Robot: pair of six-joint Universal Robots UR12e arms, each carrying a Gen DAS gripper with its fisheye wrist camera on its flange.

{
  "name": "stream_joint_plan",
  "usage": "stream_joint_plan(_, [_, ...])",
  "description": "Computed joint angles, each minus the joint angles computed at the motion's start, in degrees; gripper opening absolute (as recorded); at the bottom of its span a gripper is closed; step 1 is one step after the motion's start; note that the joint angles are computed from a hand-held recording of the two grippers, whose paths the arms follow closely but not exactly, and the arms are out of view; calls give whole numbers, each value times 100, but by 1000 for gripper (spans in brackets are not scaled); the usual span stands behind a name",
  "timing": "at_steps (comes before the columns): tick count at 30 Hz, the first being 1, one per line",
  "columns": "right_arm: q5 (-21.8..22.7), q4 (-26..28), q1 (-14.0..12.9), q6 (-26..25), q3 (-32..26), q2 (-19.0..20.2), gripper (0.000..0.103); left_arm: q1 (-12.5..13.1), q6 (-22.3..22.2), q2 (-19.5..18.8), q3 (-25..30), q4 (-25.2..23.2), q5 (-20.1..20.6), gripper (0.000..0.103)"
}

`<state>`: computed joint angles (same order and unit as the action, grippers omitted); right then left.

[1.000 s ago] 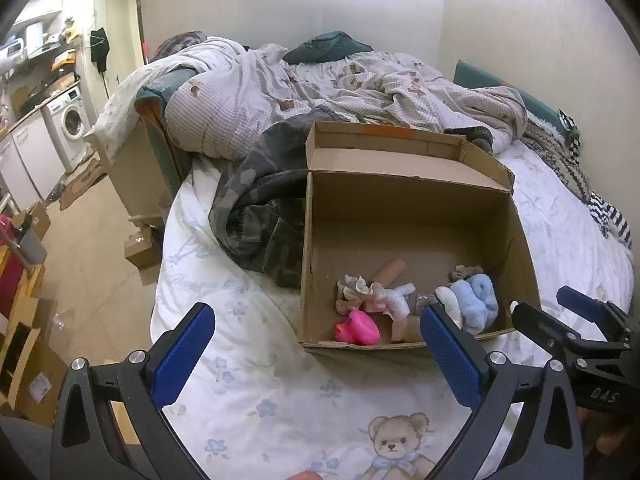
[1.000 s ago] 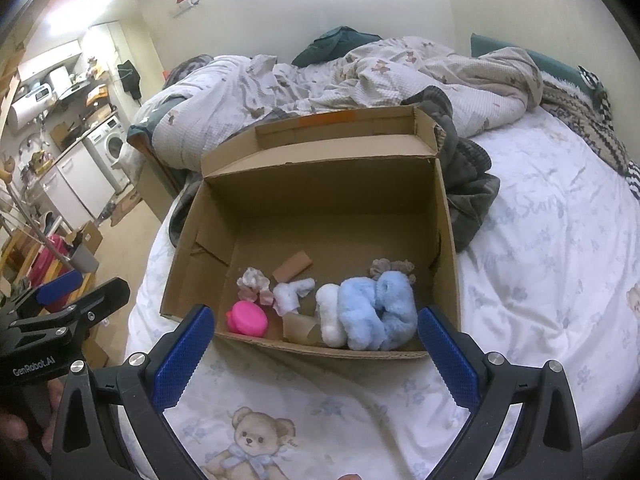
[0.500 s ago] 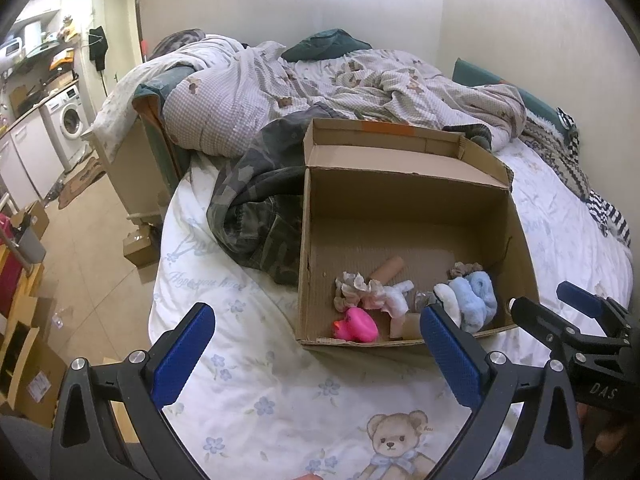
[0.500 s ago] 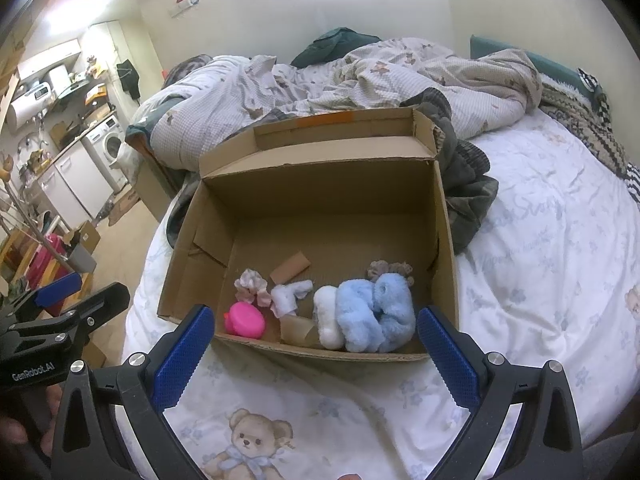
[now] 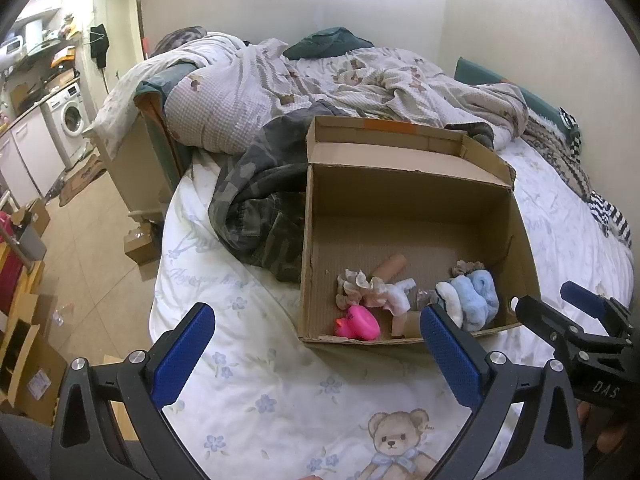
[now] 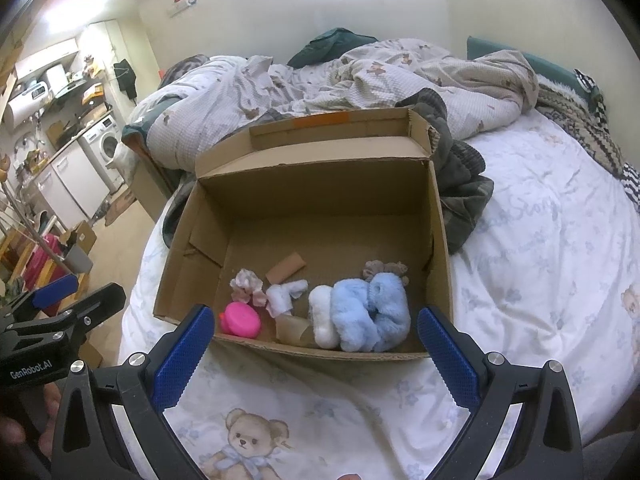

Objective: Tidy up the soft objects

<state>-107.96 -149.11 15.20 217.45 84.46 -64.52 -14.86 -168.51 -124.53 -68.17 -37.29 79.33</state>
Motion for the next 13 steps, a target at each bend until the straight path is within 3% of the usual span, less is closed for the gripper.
stream_joint_plan(13, [-7, 4, 9, 2, -3, 2, 103, -6, -19, 10, -14, -51, 37, 102])
